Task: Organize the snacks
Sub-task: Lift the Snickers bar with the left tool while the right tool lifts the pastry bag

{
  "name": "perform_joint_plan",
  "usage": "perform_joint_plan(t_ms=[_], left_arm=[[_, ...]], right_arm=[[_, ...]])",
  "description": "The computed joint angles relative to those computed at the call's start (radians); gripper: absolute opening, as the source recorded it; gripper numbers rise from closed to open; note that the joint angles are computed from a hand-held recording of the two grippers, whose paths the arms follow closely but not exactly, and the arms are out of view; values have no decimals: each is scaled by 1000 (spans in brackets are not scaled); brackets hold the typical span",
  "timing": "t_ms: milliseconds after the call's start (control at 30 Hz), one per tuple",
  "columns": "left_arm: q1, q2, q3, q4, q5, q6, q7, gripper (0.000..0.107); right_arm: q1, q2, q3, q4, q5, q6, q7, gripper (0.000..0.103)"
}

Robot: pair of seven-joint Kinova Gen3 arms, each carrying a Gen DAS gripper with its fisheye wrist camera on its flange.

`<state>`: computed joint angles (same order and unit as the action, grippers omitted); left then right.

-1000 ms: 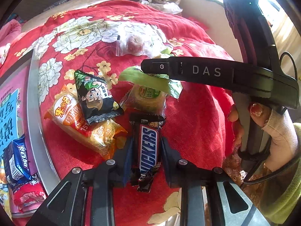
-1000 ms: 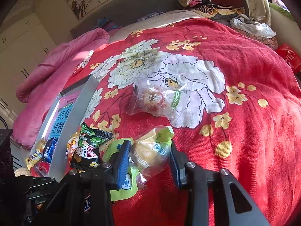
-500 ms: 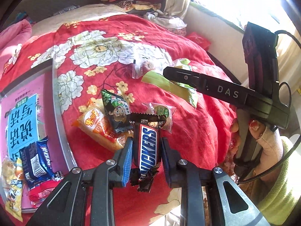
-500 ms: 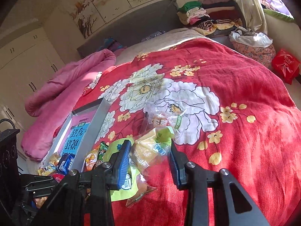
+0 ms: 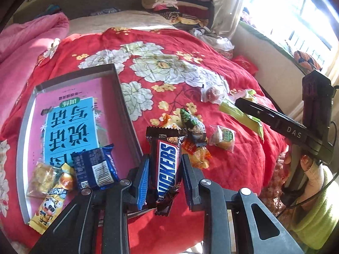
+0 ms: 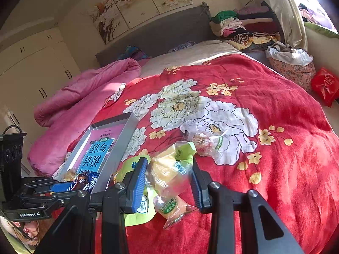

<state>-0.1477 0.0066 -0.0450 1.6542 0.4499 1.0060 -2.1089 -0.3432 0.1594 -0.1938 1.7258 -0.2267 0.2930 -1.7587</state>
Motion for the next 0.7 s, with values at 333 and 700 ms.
perform_joint_plan(t_ms=[333, 700], left_arm=[[-54, -10, -41, 9, 75, 16, -72, 29], [-113, -17, -78, 13, 171, 36, -151, 29]], right_arm=[[-86, 17, 21, -56, 80, 49, -95, 39], [-188, 25, 41, -171, 223, 124, -217, 39]])
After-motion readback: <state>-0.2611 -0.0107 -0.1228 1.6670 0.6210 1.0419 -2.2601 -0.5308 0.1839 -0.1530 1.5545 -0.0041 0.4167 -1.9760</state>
